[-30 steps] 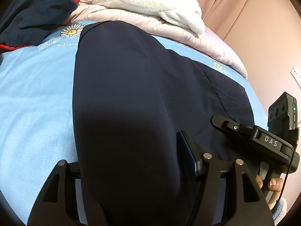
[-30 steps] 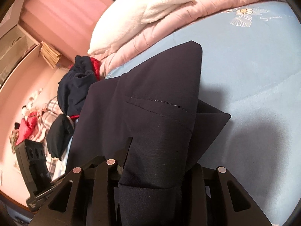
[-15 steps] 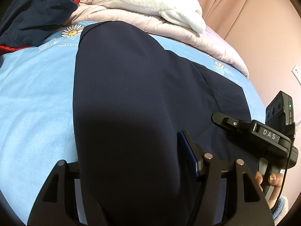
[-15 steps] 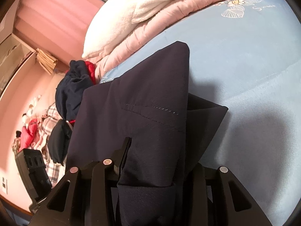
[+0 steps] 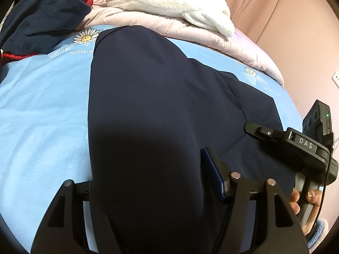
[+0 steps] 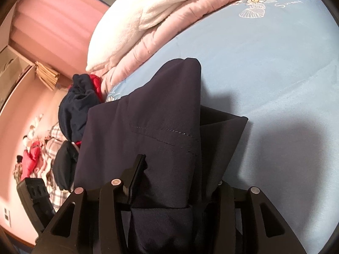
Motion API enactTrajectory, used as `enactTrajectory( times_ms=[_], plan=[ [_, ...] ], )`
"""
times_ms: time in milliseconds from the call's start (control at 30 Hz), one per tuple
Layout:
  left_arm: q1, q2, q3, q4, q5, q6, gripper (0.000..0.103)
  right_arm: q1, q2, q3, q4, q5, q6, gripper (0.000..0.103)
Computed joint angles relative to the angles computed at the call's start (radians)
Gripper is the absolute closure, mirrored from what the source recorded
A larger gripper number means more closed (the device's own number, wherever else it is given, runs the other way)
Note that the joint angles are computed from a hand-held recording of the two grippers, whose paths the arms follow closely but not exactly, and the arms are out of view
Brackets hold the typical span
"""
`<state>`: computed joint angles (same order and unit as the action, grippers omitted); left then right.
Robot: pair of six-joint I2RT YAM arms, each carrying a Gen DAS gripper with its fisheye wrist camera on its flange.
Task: Fold large clothes
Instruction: 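Open both tools and slide them back off the folded jacket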
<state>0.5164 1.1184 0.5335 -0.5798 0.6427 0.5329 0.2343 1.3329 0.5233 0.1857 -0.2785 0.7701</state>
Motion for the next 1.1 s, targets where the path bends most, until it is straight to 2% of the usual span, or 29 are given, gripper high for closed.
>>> enactTrajectory(
  times_ms=[833,1100],
  plan=[
    [0.113,-0.083,-0.015,-0.076,-0.022,0.15,0.037,0.012,-0.023,0.021,-0.065,0.042,0.018,0.058],
    [0.122,-0.107,-0.02,-0.094,-0.035,0.172,0.037,0.01,-0.044,0.032,-0.114,0.067,0.017,0.052]
  ],
)
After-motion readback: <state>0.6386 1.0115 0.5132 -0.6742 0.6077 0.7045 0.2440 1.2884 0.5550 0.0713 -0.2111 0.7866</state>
